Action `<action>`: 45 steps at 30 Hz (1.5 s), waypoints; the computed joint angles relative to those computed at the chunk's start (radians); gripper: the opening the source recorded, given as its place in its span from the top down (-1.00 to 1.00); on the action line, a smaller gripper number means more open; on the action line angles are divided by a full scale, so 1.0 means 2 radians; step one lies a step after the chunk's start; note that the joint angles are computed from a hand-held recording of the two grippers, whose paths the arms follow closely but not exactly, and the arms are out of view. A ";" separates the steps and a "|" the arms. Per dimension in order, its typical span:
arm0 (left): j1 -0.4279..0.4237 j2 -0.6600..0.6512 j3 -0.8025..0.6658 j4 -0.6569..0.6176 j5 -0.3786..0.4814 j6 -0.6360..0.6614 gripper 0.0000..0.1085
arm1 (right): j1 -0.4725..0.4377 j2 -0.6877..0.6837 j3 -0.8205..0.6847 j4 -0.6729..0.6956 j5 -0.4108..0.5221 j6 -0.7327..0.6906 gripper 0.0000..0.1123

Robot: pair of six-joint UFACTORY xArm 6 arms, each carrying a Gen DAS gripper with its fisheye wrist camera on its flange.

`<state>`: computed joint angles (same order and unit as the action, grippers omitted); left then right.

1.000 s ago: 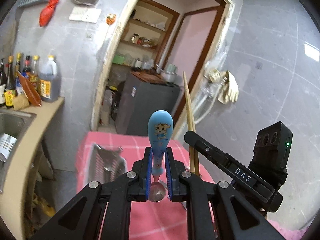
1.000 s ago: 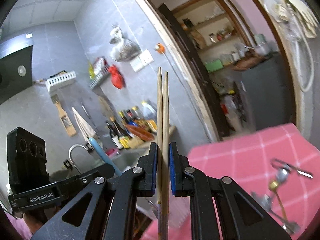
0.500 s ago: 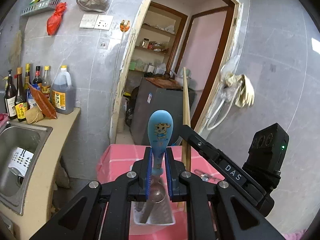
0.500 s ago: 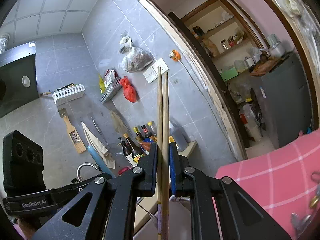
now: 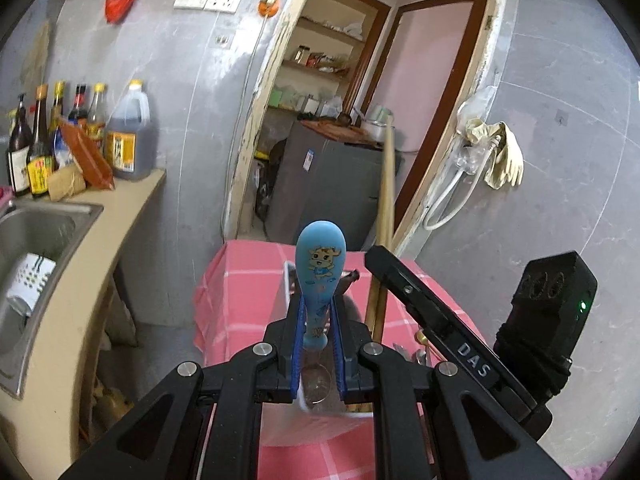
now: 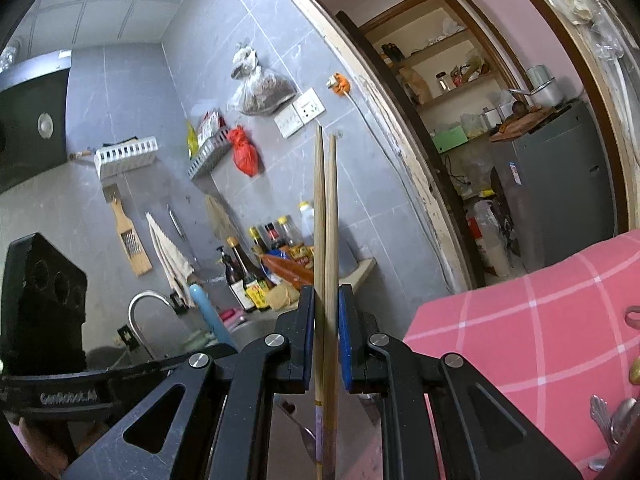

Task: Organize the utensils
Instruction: 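Lower the spoon into the basket and open the left tool while the right releases chopsticks, then move both open tools back over the remaining utensils on the tablecloth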

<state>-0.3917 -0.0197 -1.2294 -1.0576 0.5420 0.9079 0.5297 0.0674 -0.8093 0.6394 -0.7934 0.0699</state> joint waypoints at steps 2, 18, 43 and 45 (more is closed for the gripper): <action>0.004 0.001 0.000 -0.001 0.006 -0.002 0.77 | 0.003 -0.007 0.006 0.006 0.006 -0.011 0.82; 0.008 -0.012 0.006 -0.016 0.018 -0.002 0.29 | 0.058 -0.083 0.010 0.225 0.041 -0.223 0.66; -0.164 -0.100 0.113 -0.069 -0.209 0.026 -0.86 | 0.190 -0.293 0.074 0.533 -0.200 -0.533 -0.81; -0.178 -0.098 0.116 -0.073 -0.224 0.022 -0.86 | 0.193 -0.307 0.084 0.539 -0.209 -0.537 -0.81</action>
